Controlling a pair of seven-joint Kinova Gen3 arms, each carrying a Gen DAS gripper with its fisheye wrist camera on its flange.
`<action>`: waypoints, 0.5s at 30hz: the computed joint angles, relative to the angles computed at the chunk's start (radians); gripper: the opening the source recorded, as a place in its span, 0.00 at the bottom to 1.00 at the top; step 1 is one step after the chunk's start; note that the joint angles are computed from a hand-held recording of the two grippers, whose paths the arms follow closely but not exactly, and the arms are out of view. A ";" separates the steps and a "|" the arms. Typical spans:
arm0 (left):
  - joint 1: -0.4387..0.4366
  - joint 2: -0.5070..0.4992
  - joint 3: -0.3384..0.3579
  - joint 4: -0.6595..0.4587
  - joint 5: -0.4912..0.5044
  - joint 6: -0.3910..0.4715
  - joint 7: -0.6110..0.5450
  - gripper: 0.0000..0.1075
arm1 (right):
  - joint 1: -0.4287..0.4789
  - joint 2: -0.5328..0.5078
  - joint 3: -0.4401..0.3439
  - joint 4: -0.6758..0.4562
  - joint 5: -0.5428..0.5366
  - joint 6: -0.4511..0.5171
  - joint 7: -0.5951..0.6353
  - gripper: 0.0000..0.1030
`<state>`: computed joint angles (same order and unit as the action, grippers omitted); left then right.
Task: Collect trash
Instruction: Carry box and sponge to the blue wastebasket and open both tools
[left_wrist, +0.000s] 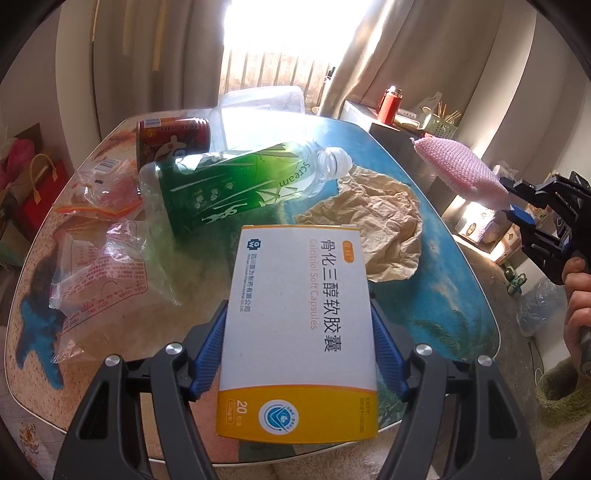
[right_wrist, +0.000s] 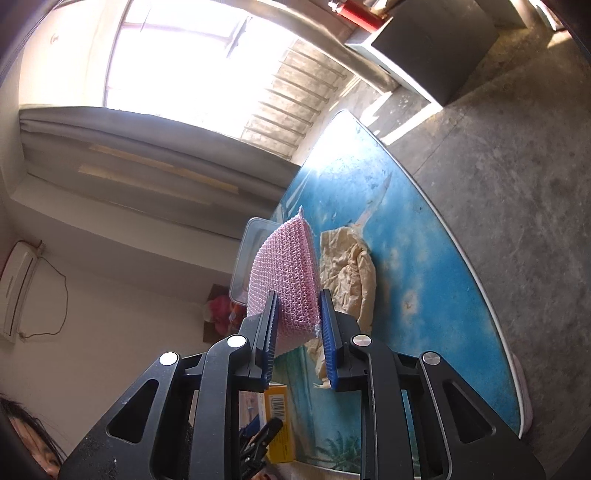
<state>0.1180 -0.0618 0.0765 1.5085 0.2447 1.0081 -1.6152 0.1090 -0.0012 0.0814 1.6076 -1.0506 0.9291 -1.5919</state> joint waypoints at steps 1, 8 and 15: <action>0.002 -0.005 0.001 -0.004 0.005 -0.001 -0.002 0.64 | 0.006 -0.016 0.005 0.013 -0.009 0.003 0.007 0.19; 0.054 -0.007 0.026 -0.075 0.100 0.002 -0.065 0.64 | 0.019 -0.211 0.085 0.127 0.096 -0.031 -0.037 0.19; 0.211 0.136 0.154 -0.240 0.110 0.020 -0.087 0.64 | 0.288 -0.438 0.073 0.230 0.380 0.022 -0.175 0.19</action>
